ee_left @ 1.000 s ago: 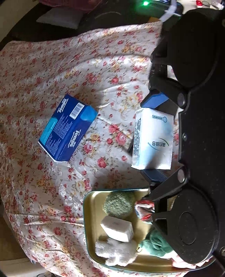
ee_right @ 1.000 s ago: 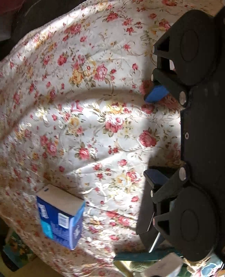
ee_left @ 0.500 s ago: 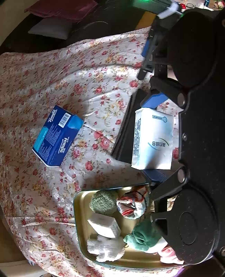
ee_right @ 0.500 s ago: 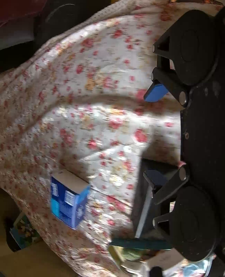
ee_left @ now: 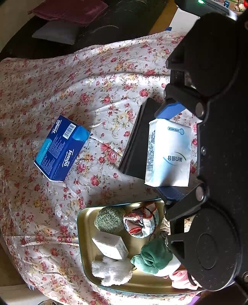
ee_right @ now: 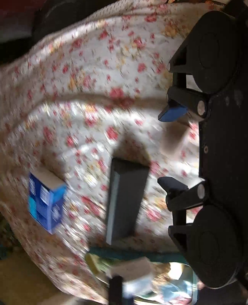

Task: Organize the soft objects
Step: 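Grasp the beige tape roll with the right gripper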

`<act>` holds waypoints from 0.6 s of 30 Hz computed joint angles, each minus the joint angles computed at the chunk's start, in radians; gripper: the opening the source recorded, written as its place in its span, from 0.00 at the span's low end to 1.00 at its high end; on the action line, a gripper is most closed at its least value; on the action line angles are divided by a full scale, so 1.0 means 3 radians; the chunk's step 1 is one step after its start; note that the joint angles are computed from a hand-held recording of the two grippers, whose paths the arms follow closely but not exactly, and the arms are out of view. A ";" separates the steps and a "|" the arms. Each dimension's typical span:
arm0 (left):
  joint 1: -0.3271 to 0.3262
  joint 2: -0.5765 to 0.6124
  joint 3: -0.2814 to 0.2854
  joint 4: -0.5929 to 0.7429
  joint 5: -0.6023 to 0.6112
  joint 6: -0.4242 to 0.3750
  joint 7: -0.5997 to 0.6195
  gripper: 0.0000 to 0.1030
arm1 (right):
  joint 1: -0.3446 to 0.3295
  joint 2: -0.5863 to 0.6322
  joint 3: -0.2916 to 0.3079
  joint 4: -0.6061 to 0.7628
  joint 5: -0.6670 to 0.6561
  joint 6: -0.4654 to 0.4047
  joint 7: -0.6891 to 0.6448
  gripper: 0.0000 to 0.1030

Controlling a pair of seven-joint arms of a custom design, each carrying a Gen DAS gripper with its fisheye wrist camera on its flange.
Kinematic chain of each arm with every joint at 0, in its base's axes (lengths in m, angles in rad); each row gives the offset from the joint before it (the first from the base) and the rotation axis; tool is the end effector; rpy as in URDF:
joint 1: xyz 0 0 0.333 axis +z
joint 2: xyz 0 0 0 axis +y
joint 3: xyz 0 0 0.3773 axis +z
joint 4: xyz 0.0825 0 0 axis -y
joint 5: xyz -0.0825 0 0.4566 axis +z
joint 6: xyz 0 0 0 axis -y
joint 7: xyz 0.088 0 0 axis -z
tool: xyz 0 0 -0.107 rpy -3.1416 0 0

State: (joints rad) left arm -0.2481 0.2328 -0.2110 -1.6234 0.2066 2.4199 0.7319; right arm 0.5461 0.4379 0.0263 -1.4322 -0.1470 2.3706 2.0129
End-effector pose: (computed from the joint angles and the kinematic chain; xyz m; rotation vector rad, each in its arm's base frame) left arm 0.6881 -0.3205 0.5918 -2.2623 1.6961 -0.7932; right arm 0.6958 0.4413 0.5325 -2.0726 1.6872 -0.3404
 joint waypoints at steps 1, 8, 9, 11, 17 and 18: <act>-0.0001 0.0001 -0.0001 0.0003 -0.0002 -0.0001 0.0002 0.67 | -0.0021 -0.0009 0.0044 -0.0009 0.0056 -0.0030 -0.0087 0.60; 0.0003 -0.0006 -0.0005 -0.0002 -0.0033 0.0011 0.0009 0.67 | -0.0169 -0.0070 0.0276 -0.0064 0.0643 -0.0101 -0.0637 0.58; 0.0005 -0.0010 -0.0005 -0.0007 -0.0039 0.0015 0.0005 0.67 | -0.0168 -0.0072 0.0271 -0.0066 0.0692 -0.0096 -0.0649 0.58; 0.0015 -0.0021 -0.0008 -0.0024 -0.0071 0.0033 0.0005 0.67 | -0.0122 -0.0090 0.0204 -0.0090 0.0659 -0.0044 -0.0556 0.58; 0.0021 -0.0025 -0.0002 -0.0033 -0.0082 0.0036 -0.0012 0.67 | -0.0040 -0.0009 0.0013 0.0032 0.0351 0.0027 -0.0080 0.59; 0.0020 -0.0026 -0.0001 -0.0034 -0.0079 0.0035 -0.0018 0.67 | -0.0035 0.0038 0.0003 0.0096 0.0321 0.0002 -0.0035 0.59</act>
State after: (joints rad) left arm -0.2420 0.2250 -0.2114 -1.6337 0.1827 2.4303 0.7266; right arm 0.5356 0.4494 0.0270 -1.4034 -0.0507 2.3712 2.0023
